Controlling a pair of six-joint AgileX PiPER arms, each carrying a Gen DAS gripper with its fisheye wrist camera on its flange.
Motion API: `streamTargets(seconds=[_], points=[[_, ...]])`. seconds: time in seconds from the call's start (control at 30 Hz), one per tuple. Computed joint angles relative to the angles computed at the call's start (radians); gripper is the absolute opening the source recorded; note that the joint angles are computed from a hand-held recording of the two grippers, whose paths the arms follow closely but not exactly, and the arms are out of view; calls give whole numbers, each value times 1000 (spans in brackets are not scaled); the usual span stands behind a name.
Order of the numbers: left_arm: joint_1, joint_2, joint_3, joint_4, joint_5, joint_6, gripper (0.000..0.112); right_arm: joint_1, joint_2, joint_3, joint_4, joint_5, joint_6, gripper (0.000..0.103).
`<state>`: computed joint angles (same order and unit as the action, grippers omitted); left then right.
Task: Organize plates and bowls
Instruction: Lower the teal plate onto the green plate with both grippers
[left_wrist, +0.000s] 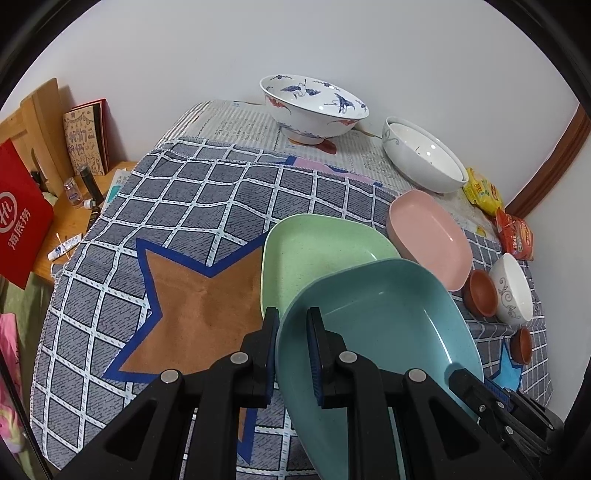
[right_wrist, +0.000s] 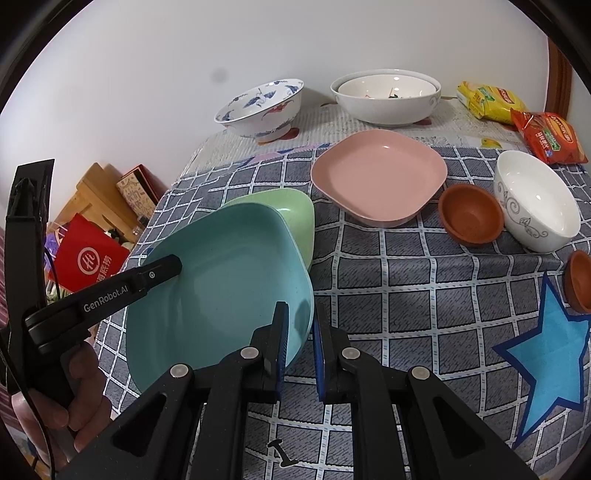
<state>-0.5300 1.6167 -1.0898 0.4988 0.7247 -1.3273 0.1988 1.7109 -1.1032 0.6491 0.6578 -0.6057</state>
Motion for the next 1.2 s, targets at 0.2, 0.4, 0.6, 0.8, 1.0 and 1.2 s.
streamTargets(seconds=[0.2,0.4,0.6,0.8,1.0,1.2], points=[[35,20,6,-21,-30,32,15,19,30,-13,-9,-14,12,13],[58,53,-20,-23,-40,63,15,40,60,-39,-38,-35,48,14],[96,86,-45,-44,-70,112,16,59,96,-80,-72,-51,89,14],[118,115,-63,-53,-90,136,16,68,140,-114,-89,-53,111,14],[142,138,-82,-61,-106,162,17,74,162,-141,-90,-52,117,16],[163,160,-109,-57,-108,182,17,88,194,-183,-106,-48,140,16]])
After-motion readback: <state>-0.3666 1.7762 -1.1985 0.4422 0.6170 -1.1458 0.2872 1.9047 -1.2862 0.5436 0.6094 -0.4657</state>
